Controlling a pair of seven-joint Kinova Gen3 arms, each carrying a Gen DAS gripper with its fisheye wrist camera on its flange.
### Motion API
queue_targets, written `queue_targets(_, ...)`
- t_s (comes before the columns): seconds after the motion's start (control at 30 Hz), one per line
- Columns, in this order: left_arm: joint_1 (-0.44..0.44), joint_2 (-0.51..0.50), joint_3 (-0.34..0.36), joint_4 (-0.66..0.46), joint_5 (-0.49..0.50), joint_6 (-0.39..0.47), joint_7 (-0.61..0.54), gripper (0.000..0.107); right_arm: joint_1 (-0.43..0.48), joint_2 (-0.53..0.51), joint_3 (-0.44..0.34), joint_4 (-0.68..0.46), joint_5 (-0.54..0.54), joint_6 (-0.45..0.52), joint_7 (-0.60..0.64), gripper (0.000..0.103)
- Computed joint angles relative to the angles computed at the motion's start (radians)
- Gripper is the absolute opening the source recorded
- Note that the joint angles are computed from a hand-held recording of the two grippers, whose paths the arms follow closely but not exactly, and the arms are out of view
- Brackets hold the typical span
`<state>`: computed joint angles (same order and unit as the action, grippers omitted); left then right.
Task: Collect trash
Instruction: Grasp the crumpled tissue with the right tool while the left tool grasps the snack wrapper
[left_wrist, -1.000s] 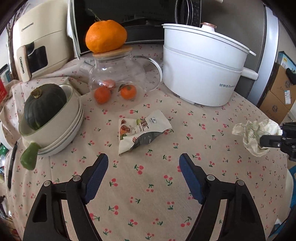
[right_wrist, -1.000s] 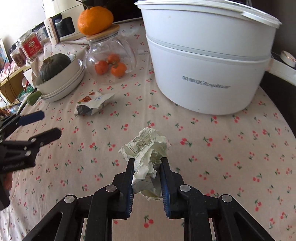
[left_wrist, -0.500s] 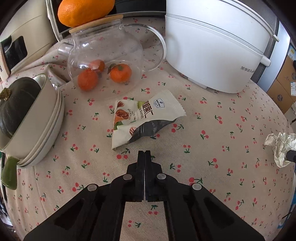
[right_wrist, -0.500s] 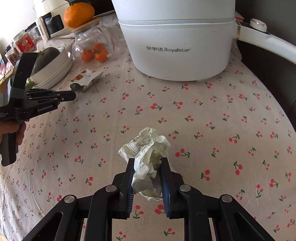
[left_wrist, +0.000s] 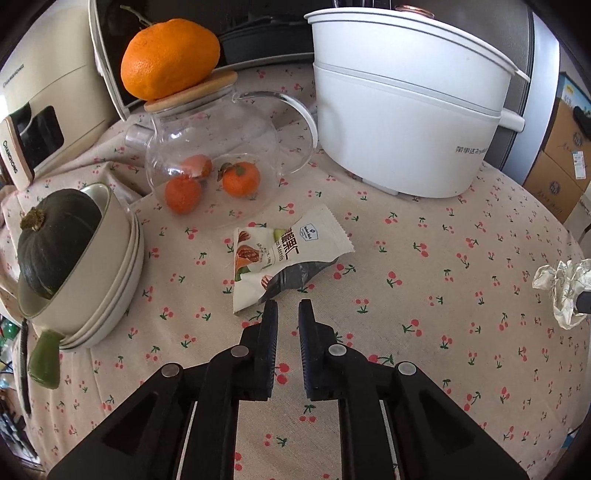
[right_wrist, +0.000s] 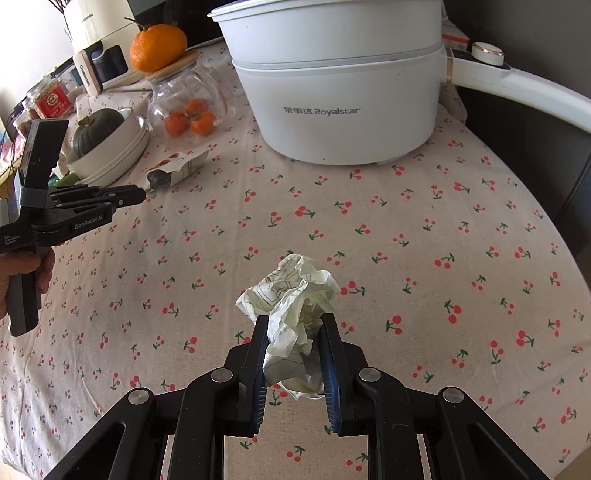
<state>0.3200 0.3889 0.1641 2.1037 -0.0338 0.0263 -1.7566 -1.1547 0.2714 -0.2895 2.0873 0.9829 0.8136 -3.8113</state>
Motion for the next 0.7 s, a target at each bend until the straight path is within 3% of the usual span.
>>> queue_targets(0.1, 0.029, 0.011, -0.027, -0.005, -0.004, -0.034, -0.008, 0.025, 0.009, 0.005, 0.011, 0.024, 0.036, -0.047, -0.043, 0.022)
queue_targets(0.3, 0.129, 0.059, -0.124, -0.058, -0.003, -0.032, -0.019, 0.025, 0.016, 0.015, 0.017, 0.056, 0.085, -0.094, -0.099, 0.022)
queue_targets(0.43, 0.185, 0.089, -0.177, -0.092, -0.014, -0.012, -0.024, 0.02, 0.018, 0.014, 0.017, 0.074, 0.102, -0.108, -0.128, 0.022)
queue_targets(0.57, 0.059, 0.097, -0.051, -0.102, 0.003, -0.007, -0.012, 0.002, 0.02, 0.01, 0.015, 0.08, 0.113, -0.104, -0.144, 0.022)
queue_targets(0.7, -0.033, 0.104, 0.042, -0.09, 0.012, -0.035, -0.002, 0.0, 0.02, 0.009, 0.011, 0.088, 0.127, -0.1, -0.169, 0.022)
